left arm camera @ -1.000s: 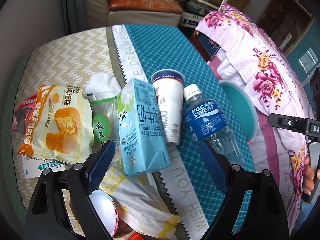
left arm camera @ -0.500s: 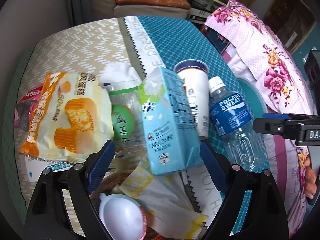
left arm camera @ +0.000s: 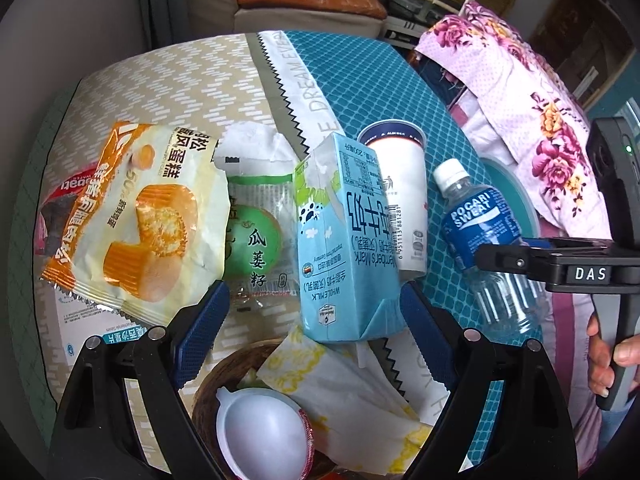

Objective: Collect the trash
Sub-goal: 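Grasp the blue-label Pocari Sweat bottle with the right tool, then grasp the milk carton with the left tool while the right tool holds the bottle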

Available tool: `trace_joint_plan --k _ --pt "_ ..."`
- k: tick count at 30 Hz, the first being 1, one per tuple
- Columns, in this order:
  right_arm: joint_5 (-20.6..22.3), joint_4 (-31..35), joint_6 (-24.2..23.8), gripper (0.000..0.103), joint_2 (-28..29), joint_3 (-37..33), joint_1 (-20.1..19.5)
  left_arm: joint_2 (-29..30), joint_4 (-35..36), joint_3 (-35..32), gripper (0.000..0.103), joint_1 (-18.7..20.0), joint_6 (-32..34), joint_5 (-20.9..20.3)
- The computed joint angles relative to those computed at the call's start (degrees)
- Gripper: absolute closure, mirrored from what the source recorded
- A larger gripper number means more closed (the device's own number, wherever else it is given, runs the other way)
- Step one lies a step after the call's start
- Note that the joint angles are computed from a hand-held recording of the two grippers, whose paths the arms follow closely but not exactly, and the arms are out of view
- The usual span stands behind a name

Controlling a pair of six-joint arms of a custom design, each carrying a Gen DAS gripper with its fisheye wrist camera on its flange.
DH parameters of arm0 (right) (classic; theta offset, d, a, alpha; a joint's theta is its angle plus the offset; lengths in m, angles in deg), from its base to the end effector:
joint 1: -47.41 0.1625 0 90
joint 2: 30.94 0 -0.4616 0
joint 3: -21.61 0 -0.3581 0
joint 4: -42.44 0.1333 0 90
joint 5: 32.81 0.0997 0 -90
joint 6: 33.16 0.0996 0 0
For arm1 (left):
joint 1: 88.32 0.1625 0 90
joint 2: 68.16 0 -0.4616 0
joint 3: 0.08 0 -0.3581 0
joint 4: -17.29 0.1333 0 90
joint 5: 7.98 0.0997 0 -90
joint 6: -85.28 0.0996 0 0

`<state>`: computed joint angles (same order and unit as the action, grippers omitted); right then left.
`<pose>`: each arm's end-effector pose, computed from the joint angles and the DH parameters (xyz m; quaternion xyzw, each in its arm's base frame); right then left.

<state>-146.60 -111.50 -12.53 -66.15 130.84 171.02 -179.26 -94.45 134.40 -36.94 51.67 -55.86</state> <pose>0.3864 -0.4131 -0.0228 0.1282 -0.9665 0.0171 0.2219 -0.0060 -0.3281 0.3743 0.0459 0.9320 -0.2010 0.2981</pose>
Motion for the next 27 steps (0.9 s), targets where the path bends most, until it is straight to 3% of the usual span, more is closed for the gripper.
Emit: trace_joint_plan --k 4,7,10,13,18,21,27 --pt "-1.5 -1.3 0.7 0.040 -2.2 3.0 -0.7 1.3 0.1 -0.4 0.016 -1.8 -0.2 1.5" --pt "-0.7 -2.8 0.9 0.040 -3.6 5.1 -1.5 3.1 -1.5 -0.8 0.017 -0.9 0.9 1.6" --pt "0.0 -3.7 0.6 0.040 -4.1 6.0 -1.8 5.5 -3.8 -1.6 0.032 1.5 3.1 1.0" --pt "0.7 -4.3 0.0 0.040 -4.3 6.4 -2.1 6.6 -7.1 -1.7 0.036 3.4 5.7 -0.6" --pt "1.8 -5.2 -1.0 0.039 -4.1 6.5 -2.6 8.0 -5.1 -1.2 0.035 1.9 6.1 1.1" --pt "2.4 -5.7 -1.6 0.039 -4.0 6.6 -2.9 10.2 -4.8 -1.6 0.023 3.0 6.6 1.4" --pt "4.0 -7.0 -2.4 0.039 -4.5 7.4 -3.8 12.1 -8.0 -2.8 0.018 5.5 9.2 0.4"
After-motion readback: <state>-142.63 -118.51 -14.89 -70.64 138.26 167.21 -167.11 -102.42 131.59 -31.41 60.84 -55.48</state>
